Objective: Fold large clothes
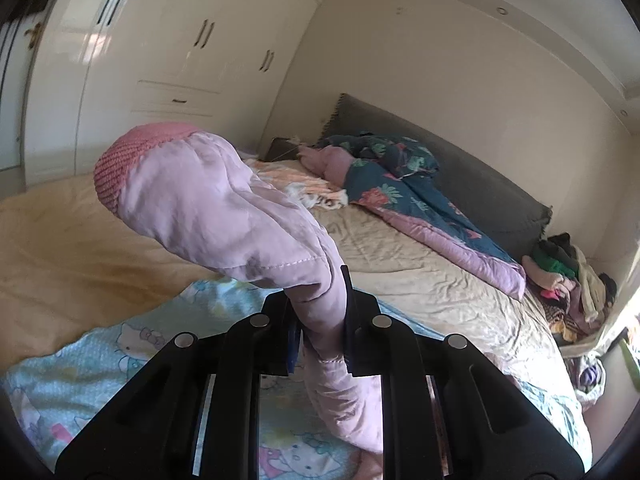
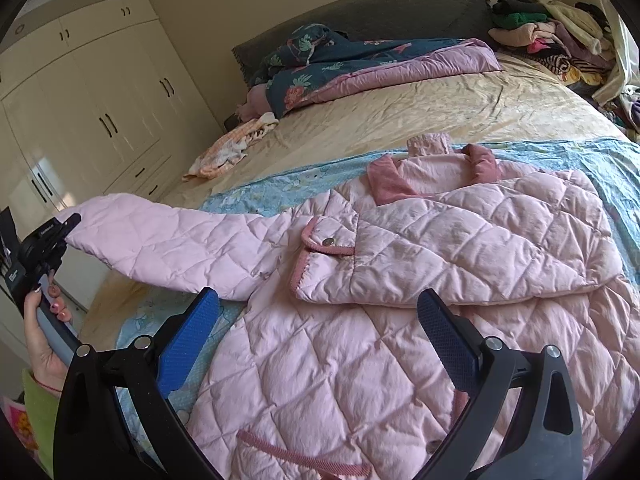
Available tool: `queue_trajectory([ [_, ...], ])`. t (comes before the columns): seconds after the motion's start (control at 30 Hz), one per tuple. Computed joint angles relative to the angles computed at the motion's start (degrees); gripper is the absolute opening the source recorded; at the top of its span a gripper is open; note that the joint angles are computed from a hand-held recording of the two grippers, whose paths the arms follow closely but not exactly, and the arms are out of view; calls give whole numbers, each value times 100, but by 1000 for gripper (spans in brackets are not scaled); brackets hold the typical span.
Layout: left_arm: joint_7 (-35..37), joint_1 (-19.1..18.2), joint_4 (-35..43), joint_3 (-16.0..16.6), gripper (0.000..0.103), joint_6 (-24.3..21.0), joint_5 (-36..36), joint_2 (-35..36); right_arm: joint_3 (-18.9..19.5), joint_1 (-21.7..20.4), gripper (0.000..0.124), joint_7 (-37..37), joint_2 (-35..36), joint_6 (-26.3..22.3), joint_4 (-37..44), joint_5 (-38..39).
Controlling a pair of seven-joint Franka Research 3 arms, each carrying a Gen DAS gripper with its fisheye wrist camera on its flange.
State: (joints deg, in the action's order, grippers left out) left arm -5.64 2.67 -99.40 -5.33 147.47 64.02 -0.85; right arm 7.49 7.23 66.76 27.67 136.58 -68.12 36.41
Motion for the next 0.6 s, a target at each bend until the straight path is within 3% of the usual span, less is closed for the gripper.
queue_trajectory([
  [0.6, 759, -753, 1098, -126, 9, -623, 224, 629, -67, -431, 99, -308, -432, -5, -510, 777],
])
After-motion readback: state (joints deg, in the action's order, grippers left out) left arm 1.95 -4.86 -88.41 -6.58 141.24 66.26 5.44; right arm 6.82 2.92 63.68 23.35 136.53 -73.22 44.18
